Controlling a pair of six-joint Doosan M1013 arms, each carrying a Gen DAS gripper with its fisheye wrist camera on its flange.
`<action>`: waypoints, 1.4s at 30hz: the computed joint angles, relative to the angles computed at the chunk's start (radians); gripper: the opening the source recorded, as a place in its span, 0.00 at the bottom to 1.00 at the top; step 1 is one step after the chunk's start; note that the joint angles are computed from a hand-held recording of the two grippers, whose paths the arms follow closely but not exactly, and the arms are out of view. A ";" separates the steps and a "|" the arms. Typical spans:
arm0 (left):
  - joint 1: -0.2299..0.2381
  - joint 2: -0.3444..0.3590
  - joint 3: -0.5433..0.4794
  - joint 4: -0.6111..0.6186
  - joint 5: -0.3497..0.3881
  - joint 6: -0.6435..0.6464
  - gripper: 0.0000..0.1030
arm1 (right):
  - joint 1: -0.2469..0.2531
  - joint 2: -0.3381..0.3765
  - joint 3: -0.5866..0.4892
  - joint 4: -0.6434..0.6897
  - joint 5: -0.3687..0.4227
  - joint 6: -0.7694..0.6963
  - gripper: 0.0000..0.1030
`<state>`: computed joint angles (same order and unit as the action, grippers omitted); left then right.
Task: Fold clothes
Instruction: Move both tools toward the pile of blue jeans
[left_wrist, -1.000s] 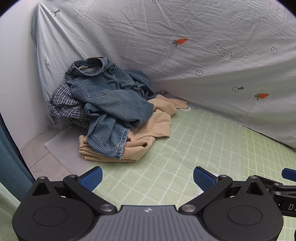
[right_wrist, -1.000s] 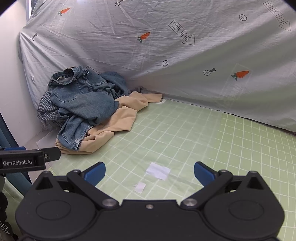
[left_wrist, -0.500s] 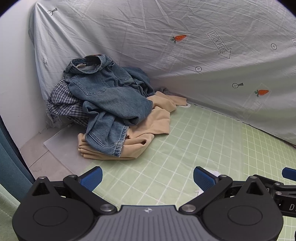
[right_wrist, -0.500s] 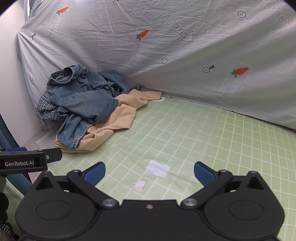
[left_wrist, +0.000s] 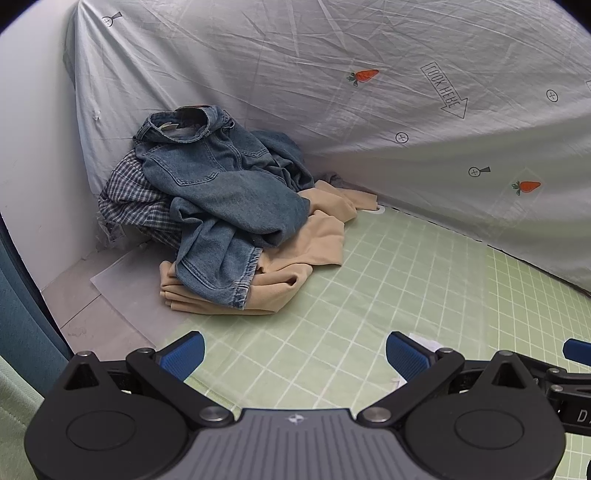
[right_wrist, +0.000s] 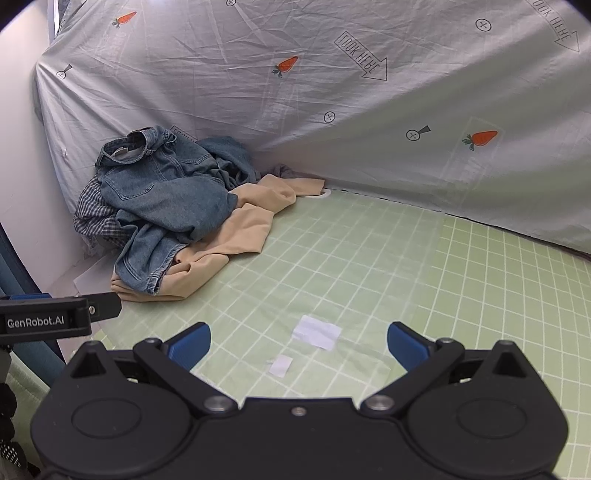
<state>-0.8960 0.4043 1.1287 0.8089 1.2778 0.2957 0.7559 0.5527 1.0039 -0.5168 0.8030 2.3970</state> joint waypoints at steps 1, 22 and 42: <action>0.001 -0.001 0.001 -0.002 -0.001 0.000 1.00 | 0.000 0.000 -0.002 0.002 0.002 -0.001 1.00; 0.008 0.003 -0.008 -0.034 0.004 0.010 1.00 | -0.005 0.008 -0.019 0.033 0.024 -0.014 1.00; 0.054 0.057 -0.080 -0.123 -0.051 0.011 1.00 | -0.039 0.031 -0.055 0.075 0.093 -0.040 1.00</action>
<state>-0.8417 0.4614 1.0491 0.6854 1.2271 0.3067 0.7174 0.5837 0.9491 -0.4418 0.8961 2.3570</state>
